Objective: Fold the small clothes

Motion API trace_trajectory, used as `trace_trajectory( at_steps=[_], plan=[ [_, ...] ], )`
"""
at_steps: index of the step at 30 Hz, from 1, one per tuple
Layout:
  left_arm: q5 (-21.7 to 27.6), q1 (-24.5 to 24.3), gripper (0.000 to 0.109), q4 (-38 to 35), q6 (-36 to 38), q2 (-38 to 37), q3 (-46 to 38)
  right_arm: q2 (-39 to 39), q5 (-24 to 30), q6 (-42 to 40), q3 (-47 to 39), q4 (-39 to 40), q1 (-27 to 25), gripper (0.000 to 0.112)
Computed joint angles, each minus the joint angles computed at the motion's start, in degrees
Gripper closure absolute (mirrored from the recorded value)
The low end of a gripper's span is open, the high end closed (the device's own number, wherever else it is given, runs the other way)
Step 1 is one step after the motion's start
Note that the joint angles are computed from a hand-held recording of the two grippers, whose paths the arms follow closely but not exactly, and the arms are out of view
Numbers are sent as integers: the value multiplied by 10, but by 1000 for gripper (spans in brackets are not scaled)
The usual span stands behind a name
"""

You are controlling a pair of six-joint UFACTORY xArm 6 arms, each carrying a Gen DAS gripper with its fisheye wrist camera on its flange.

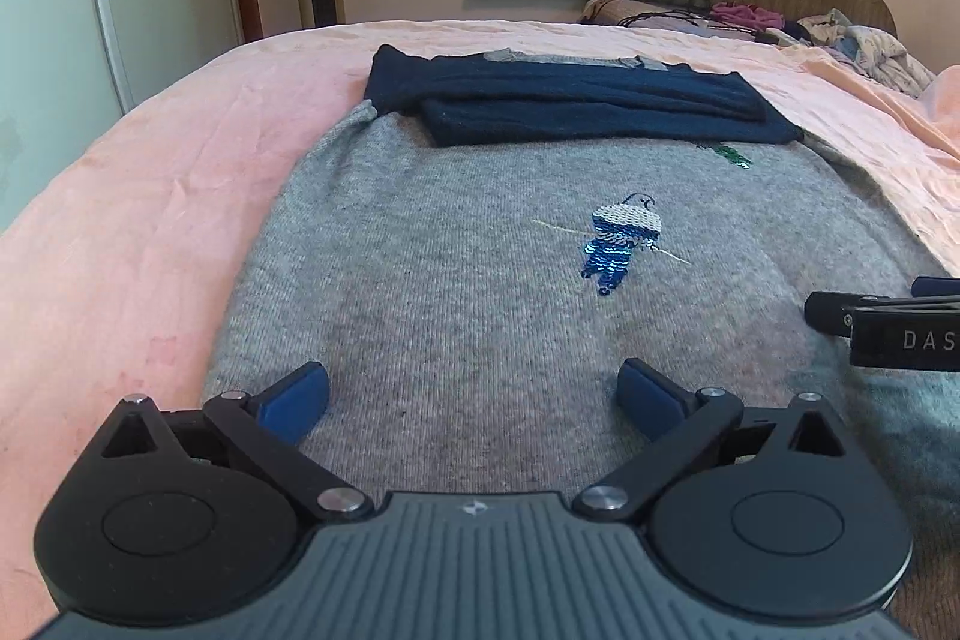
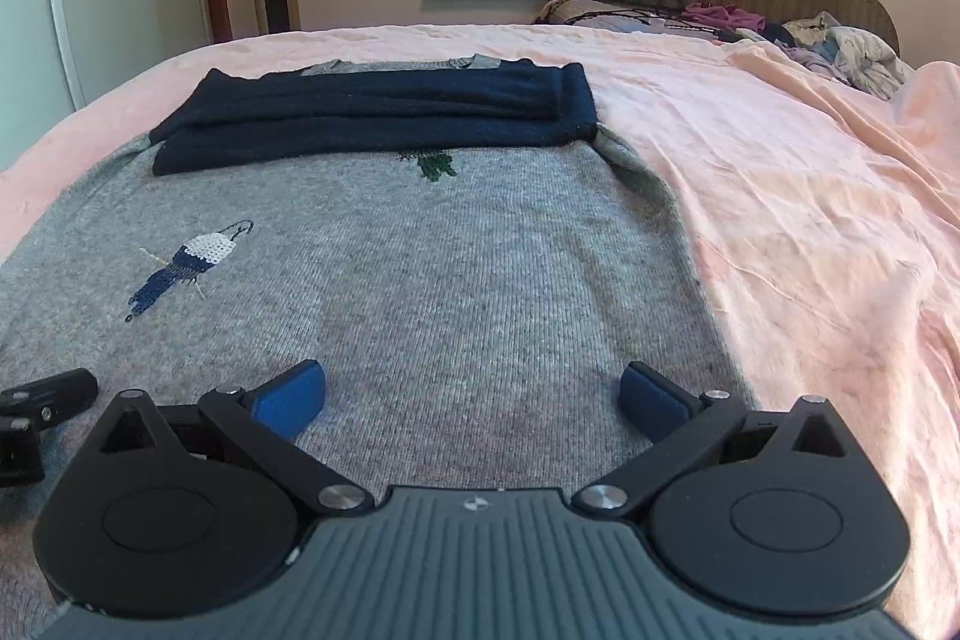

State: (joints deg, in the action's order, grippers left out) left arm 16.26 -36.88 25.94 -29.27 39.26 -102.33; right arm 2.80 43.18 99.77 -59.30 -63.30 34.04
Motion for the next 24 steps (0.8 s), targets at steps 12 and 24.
trace_trajectory(
  at_steps=[12,24],
  plan=[
    [4,0,6,-6,4,8,-12,3,0,3,-3,-4,0,9],
    [4,0,6,-3,2,8,-12,3,0,3,-3,-4,0,9]
  ],
)
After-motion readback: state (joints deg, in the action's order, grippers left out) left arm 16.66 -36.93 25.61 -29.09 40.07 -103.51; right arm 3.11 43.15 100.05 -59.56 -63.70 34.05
